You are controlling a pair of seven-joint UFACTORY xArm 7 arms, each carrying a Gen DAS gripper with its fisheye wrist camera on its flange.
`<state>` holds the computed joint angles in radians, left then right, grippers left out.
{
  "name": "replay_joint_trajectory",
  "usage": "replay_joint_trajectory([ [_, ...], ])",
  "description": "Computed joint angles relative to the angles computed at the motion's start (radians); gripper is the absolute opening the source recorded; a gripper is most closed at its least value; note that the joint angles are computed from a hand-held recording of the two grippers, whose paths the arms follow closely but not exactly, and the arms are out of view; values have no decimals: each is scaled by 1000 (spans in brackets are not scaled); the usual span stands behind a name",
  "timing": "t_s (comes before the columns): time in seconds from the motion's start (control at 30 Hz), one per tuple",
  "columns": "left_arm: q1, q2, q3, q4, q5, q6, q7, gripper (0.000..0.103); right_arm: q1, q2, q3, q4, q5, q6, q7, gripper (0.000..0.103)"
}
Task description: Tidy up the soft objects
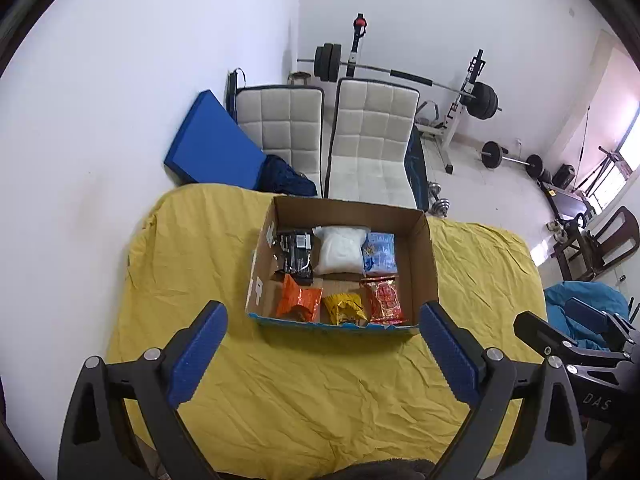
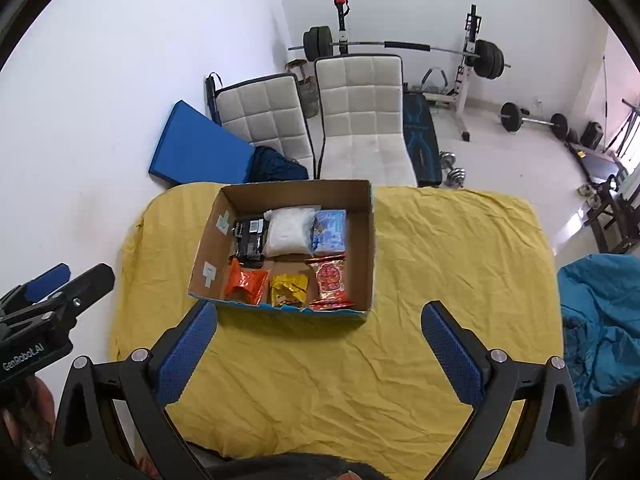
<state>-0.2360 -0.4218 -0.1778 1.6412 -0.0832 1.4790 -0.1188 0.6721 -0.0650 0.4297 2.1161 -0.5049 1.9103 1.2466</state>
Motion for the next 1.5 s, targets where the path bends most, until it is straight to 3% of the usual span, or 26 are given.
replay_joint_trajectory([
  [0.17,4,-14,-4,9,14,1,-1,98,54,45,28,90,-85,76,10,103],
  [0.73,7,-23,-13,16,25,16,-1,98,254,128,-43,246,-245,204,-16,103],
  [1.5,9,-16,-1,22,14,26,18,98,343,166,-102,310,-294,248,-28,103],
])
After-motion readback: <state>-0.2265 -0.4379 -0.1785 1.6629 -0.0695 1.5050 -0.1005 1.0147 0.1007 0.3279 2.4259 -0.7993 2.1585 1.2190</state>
